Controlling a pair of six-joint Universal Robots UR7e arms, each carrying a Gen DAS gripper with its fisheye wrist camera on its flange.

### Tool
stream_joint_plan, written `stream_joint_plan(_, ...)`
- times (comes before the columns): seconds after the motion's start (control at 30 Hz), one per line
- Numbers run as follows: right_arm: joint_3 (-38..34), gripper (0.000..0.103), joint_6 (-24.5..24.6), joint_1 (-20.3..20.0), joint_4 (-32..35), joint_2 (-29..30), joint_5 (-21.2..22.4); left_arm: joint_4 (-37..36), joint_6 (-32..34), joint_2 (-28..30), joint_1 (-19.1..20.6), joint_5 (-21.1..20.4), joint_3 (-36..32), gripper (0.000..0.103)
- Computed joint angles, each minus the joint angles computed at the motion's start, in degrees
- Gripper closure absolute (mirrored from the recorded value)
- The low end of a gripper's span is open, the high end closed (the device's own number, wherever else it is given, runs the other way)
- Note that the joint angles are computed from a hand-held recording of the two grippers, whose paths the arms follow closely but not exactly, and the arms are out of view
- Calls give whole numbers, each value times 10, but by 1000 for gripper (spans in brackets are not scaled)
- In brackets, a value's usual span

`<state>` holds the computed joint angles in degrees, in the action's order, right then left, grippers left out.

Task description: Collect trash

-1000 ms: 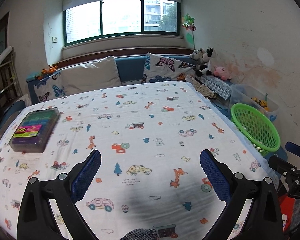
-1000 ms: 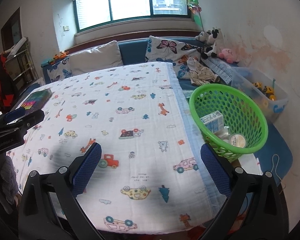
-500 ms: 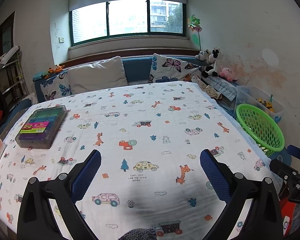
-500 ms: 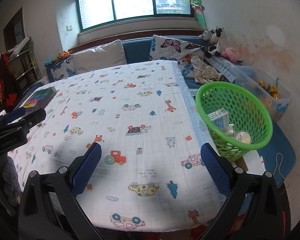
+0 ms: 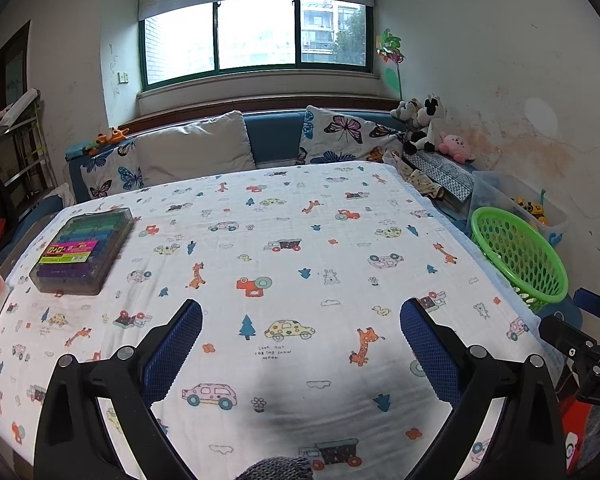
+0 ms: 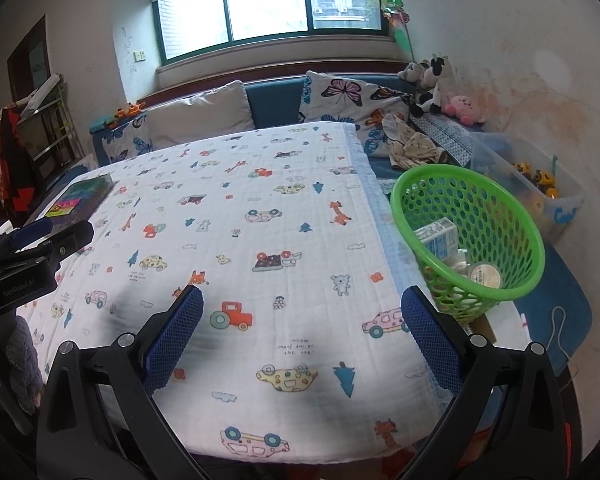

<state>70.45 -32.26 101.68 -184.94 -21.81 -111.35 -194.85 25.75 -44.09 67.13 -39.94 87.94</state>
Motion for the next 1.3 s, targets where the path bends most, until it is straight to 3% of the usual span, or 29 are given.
stream_joint_plan(1.3, -9, 4, 0, -1, 15, 8, 8, 2, -14, 1, 2, 5, 1, 7)
